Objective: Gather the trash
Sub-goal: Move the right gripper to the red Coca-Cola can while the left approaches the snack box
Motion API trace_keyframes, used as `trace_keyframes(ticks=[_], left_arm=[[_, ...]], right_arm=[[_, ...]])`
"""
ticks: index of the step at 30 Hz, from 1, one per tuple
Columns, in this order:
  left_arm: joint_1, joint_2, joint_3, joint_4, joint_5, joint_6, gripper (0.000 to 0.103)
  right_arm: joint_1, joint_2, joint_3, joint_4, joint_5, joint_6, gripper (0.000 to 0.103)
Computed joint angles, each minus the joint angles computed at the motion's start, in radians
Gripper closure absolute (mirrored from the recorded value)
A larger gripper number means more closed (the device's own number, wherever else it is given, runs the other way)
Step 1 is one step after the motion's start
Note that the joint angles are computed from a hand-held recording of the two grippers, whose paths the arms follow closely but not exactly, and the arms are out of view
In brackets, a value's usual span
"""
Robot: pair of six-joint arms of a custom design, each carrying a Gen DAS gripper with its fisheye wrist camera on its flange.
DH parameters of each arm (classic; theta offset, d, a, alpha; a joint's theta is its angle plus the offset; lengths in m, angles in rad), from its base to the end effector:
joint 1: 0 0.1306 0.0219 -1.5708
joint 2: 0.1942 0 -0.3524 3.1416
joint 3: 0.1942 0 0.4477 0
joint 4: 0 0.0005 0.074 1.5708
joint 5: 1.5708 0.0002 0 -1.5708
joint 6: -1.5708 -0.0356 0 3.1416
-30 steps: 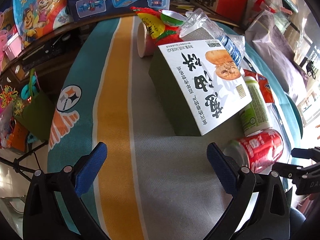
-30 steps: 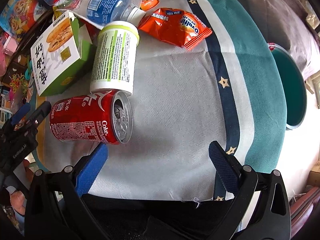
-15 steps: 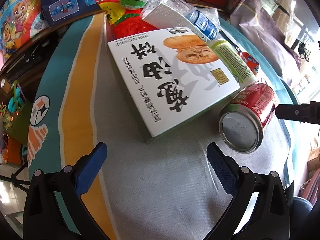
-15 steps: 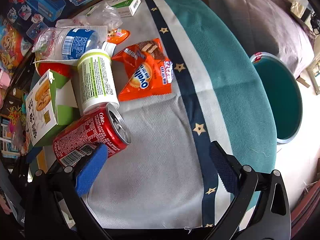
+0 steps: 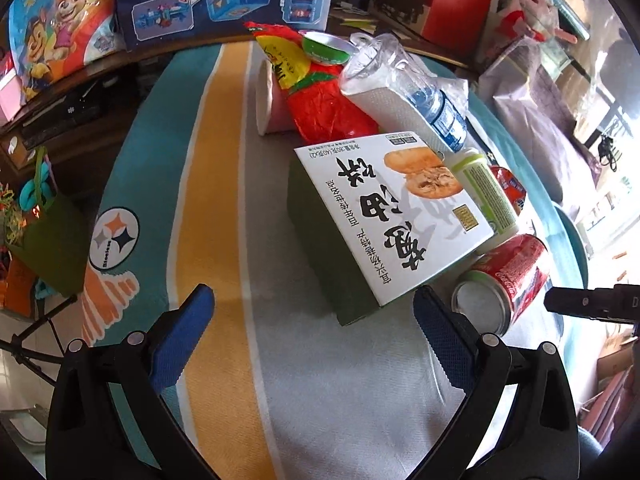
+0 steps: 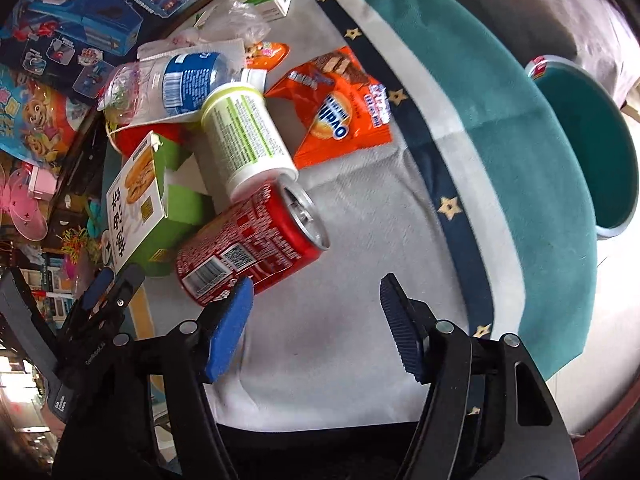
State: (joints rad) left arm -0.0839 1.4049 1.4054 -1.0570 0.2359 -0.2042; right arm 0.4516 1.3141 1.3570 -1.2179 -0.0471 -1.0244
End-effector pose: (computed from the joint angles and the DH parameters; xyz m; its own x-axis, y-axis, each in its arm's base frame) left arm 0.5302 -0.0534 0.3884 -0.8098 0.2660 -0.5230 0.3679 0.9245 -0.0995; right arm 0.4397 0.2146 0.4003 -0.8178 0.5519 -0.1632 0.4743 0.8069 0.3520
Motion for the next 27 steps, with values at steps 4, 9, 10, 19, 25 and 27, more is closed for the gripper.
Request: trace_keyframes(ticks=[4,9,10,19,25,27], left_arm=[[0.016,0.017,0.010,-0.005,-0.014,0.009,0.004],[0.036,0.034,0.018,-0.005,-0.026,0.008,0.004],[0.037,0.038,0.021,-0.004,-0.031,0.007,0.004],[0.047,0.033,0.024,-0.034,-0.021,0.001,0.004],[0.000,-0.013,0.002,-0.050,-0.017,0.001,0.004],[-0.025,-0.024,0.005,-0.048,-0.034,0.010,0.004]], right_arm=[[0.015,0.032,0.028,0.021,-0.025,-0.067,0.034],[0.011,0.067,0.064,0.046,-0.009,-0.141,0.026],[0.011,0.080,0.074,0.049,-0.004,-0.154,0.025],[0.014,0.154,0.089,0.098,-0.062,-0.136,0.029],[0.020,0.090,0.030,0.102,-0.012,-0.049,0.031],[0.017,0.063,0.006,0.090,0.010,-0.028,0.031]])
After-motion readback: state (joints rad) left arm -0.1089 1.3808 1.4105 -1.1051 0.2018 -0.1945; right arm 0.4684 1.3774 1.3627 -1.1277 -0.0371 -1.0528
